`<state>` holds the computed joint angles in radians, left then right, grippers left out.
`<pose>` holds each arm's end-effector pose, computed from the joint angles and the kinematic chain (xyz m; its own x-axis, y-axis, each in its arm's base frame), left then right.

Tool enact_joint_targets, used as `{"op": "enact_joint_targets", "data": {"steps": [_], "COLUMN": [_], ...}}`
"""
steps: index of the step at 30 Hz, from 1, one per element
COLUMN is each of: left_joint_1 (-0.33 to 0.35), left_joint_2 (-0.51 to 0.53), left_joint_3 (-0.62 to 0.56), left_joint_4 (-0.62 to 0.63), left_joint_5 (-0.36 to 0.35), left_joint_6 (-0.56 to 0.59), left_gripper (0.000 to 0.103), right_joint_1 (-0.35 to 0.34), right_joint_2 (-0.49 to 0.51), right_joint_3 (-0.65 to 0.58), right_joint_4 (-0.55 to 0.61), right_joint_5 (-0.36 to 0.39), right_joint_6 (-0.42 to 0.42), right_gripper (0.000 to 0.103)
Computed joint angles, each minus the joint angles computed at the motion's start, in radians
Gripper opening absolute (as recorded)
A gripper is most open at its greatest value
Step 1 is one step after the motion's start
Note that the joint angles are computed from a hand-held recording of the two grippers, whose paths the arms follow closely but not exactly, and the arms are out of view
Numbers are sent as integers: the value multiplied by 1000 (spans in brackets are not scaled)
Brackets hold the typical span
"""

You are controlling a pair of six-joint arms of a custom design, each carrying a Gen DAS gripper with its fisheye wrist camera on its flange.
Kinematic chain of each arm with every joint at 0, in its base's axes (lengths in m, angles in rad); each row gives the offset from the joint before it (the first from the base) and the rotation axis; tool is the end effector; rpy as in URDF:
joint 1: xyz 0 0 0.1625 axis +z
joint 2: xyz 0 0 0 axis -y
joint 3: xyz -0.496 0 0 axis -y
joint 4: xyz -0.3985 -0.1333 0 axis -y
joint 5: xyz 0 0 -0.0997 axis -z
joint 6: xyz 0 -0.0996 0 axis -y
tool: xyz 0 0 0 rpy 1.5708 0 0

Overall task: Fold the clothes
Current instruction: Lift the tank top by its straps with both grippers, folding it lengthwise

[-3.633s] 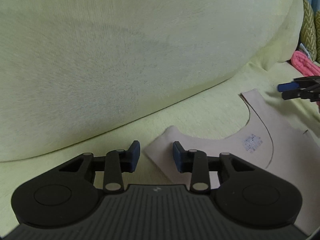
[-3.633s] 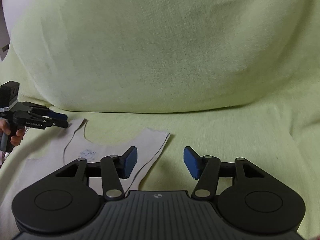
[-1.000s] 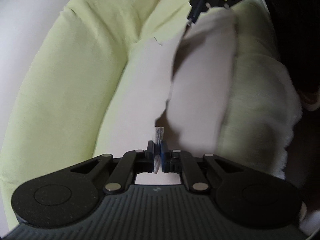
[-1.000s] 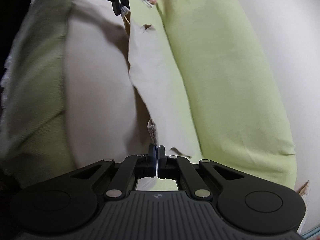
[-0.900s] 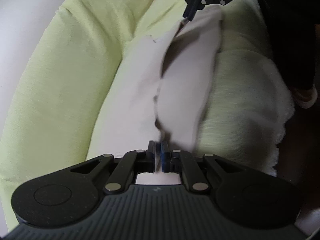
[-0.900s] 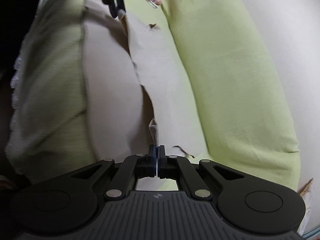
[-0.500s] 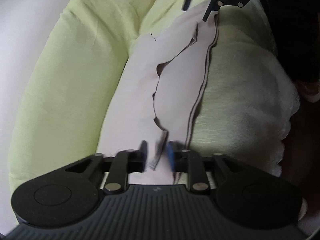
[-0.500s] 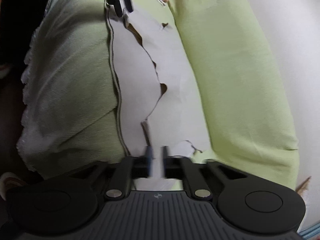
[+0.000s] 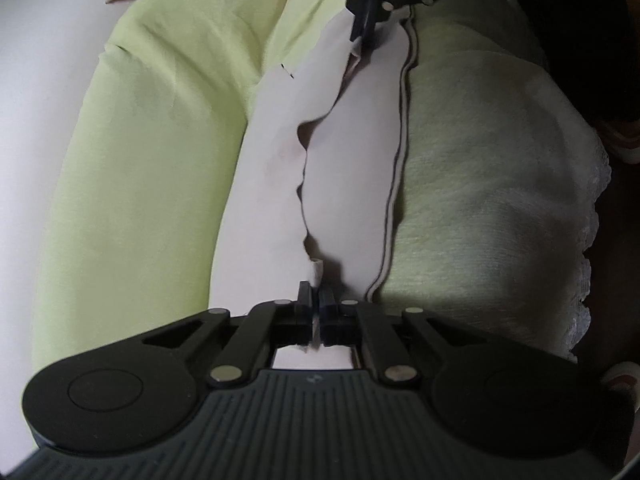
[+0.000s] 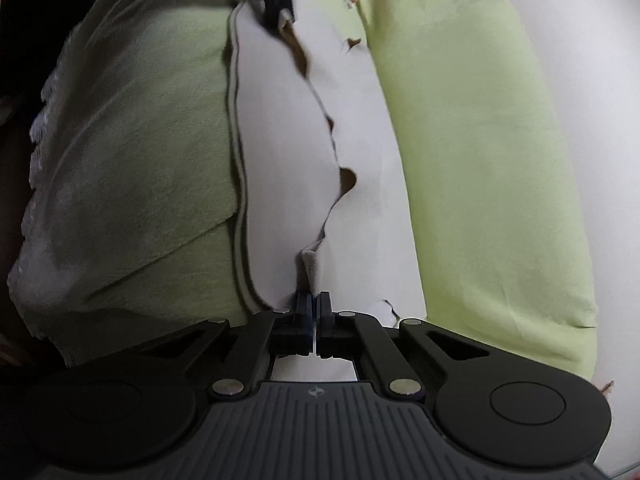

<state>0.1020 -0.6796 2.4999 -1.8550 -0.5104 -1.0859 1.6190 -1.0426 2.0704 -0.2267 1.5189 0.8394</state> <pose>-0.2186 -0.2437 -0.0133 0.3506 0.2648 -0.8983 0.7396 0.5102 0.4391 0.1602 -0.4463 0.1089 0.6908 -0.4776 0.5428 -0.7180 -0.5417 0.4371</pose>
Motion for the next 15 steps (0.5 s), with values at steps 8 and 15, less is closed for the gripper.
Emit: {"op": "enact_joint_targets", "data": {"steps": [8,15], "left_joint_1": [-35,-24], "left_joint_2": [7,33], "left_joint_3": [4,-19], "left_joint_4": [-21,-1], "left_joint_5": [-47,-44], "left_joint_6": [-17,-47], "left_gripper": [3,3], "right_joint_1": [15,1], "right_joint_2": [-20,-5], "right_joint_3": [-37,-54], "right_joint_4": [76,75], "right_joint_5": [13,18], "right_joint_6": [-1,-11], "right_gripper": [0,0]}}
